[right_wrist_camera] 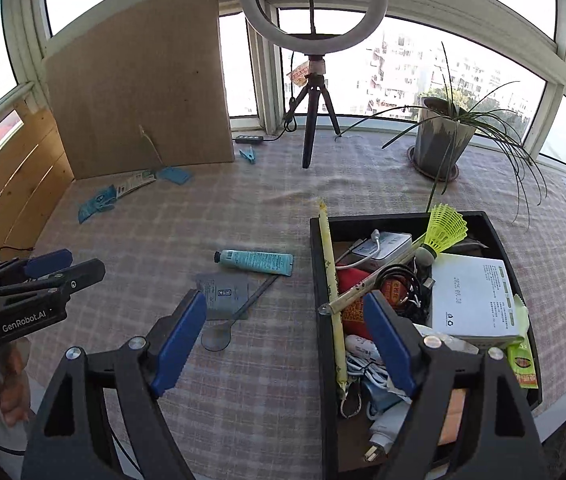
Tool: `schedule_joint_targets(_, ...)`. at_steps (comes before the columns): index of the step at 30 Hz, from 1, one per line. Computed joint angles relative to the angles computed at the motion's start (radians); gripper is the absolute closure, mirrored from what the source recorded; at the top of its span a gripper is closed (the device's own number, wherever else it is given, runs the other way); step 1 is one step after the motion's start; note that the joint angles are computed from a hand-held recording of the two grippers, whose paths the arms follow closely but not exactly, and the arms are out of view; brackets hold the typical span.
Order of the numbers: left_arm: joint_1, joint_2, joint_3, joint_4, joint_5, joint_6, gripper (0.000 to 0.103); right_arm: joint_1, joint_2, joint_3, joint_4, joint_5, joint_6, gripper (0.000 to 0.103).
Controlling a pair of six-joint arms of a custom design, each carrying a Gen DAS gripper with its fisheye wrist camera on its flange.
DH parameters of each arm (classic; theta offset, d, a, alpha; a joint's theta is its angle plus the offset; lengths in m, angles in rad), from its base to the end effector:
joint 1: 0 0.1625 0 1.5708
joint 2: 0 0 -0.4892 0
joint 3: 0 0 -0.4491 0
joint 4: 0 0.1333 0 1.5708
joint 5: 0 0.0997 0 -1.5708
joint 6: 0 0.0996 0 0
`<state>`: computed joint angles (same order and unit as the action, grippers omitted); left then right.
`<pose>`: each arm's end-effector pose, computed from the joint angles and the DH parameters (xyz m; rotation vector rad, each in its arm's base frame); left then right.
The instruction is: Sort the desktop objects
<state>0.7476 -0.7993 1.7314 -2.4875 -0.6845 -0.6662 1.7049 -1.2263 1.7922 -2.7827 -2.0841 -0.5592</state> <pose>-0.3758 -0.6354 0.0881 0.1948 2.3664 -0.7504 0.1740 -0.6588 0.3729 0.6260 -2.3625 0.6618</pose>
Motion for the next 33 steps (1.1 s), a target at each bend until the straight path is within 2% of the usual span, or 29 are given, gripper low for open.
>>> schedule_joint_targets(10, 0.077, -0.161, 0.147, 0.025, 0.035, -0.046, 0.036, 0.078, 0.078, 0.003, -0.148, -0.061, 0.050, 0.023)
schedule_joint_targets(15, 0.115, -0.220, 0.179, 0.064, 0.048, -0.074, 0.035, 0.090, 0.113, -0.011, -0.101, -0.076, 0.113, 0.023)
schedule_joint_targets(18, 0.127, -0.238, 0.192, 0.056, 0.046, -0.054, 0.036, 0.098, 0.135, -0.004, -0.082, -0.079, 0.137, 0.023)
schedule_joint_targets(26, 0.143, -0.258, 0.208, 0.013, 0.042, 0.021, 0.035, 0.128, 0.191, 0.024, -0.161, -0.133, 0.125, 0.023)
schedule_joint_targets(33, 0.158, -0.265, 0.216, 0.026, 0.018, 0.006, 0.035, 0.120, 0.206, 0.038, -0.138, -0.146, 0.168, 0.023)
